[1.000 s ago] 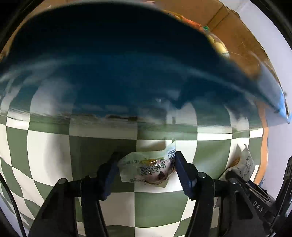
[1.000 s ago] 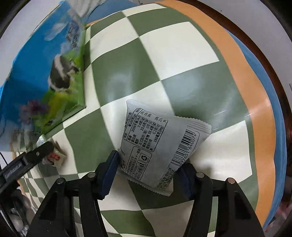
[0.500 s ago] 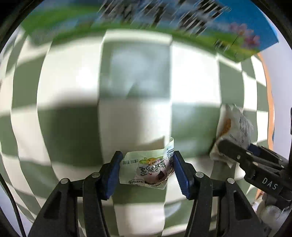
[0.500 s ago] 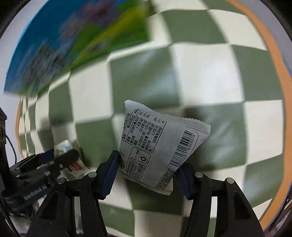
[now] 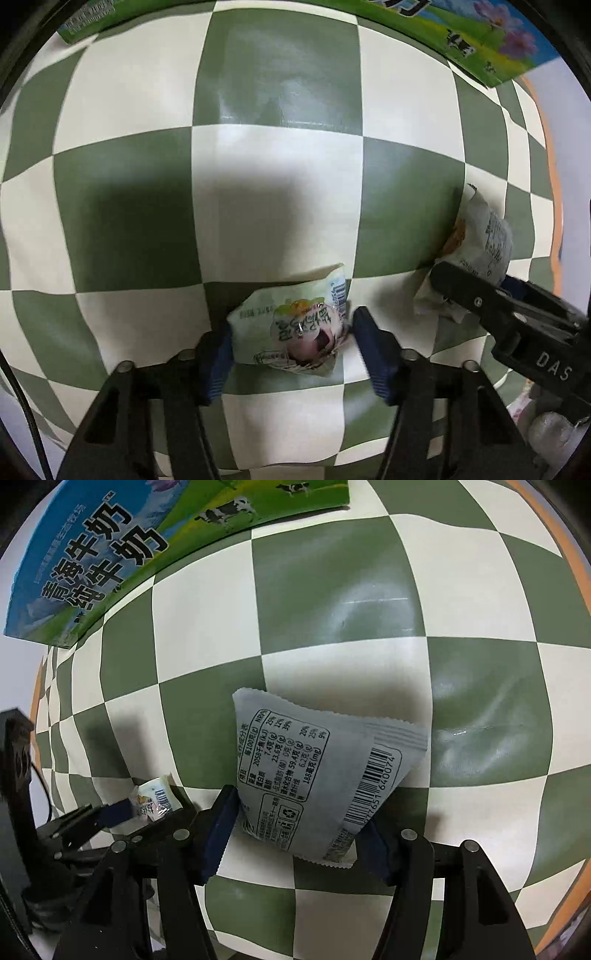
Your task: Organize snacks
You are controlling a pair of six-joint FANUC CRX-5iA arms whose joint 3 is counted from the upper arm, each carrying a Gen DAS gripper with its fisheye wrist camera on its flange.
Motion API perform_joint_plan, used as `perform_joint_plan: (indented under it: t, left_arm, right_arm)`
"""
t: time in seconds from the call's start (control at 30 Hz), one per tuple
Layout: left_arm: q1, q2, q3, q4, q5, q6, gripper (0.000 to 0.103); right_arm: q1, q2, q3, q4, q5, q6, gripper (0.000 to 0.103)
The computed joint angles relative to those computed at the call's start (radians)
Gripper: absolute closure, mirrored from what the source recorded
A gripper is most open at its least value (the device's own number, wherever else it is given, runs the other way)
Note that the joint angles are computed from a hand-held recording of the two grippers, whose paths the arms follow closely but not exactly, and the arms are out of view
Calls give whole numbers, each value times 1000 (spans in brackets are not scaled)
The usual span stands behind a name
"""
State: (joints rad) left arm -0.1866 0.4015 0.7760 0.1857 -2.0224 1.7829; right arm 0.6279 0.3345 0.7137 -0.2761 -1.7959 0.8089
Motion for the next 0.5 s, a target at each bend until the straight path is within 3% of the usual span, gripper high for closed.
perform_joint_plan:
  t: [0.17, 0.5]
  left_arm:
    - [-36, 7, 37, -5, -1, 37, 57]
    - [1, 12, 85, 59, 1, 74, 71]
  right_arm:
    - [30, -27, -38, 44, 21, 22, 46]
    - [45, -54, -23, 17, 66, -16, 49]
